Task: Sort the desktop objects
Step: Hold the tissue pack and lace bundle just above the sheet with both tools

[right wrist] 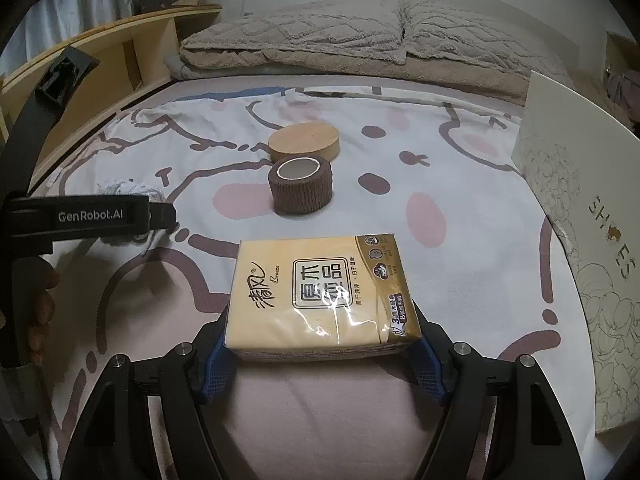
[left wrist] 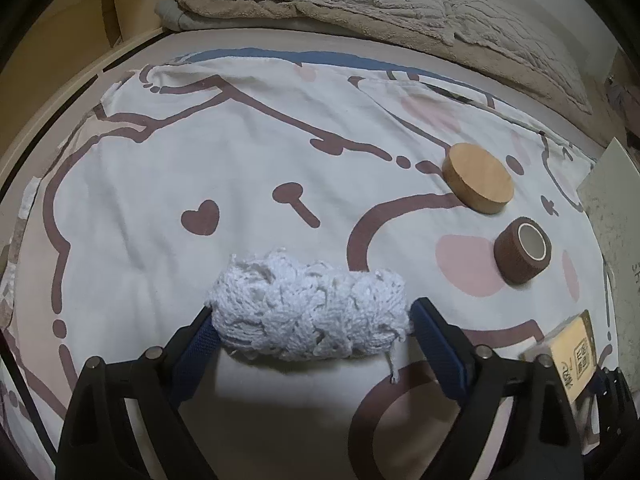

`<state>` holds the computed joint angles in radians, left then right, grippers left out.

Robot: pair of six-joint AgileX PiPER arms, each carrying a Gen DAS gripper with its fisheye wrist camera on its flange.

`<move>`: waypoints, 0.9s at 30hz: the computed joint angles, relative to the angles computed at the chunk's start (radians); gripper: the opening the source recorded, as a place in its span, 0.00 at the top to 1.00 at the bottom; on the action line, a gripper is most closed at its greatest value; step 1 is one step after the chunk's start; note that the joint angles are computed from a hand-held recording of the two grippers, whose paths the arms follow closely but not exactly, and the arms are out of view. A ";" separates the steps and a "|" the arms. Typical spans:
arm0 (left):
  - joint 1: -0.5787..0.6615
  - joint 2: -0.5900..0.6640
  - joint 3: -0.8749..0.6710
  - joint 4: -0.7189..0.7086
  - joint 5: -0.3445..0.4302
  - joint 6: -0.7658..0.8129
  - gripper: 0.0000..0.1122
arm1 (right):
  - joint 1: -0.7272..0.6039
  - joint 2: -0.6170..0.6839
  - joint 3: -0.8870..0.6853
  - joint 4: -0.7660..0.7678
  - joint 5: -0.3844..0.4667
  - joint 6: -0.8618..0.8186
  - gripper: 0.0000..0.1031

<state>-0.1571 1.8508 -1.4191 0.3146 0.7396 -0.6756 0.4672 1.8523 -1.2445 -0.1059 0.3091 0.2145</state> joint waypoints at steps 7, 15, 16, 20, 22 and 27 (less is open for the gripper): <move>-0.001 -0.030 0.027 0.005 -0.004 0.038 0.28 | -0.036 -0.018 0.025 0.243 -0.027 -0.219 0.27; -0.017 -0.089 0.083 -0.010 -0.017 0.090 0.28 | -0.068 -0.047 0.057 0.478 -0.006 -0.423 0.27; -0.021 -0.096 0.091 -0.018 -0.019 0.105 0.28 | -0.073 -0.053 0.062 0.508 0.002 -0.449 0.27; -0.042 -0.122 0.125 -0.049 -0.029 0.173 0.28 | -0.081 -0.075 0.084 0.534 0.023 -0.473 0.27; -0.056 -0.132 0.143 -0.059 -0.032 0.203 0.28 | -0.078 -0.088 0.098 0.512 0.027 -0.456 0.27; -0.081 -0.151 0.193 -0.032 -0.055 0.207 0.28 | -0.068 -0.107 0.120 0.451 0.033 -0.408 0.27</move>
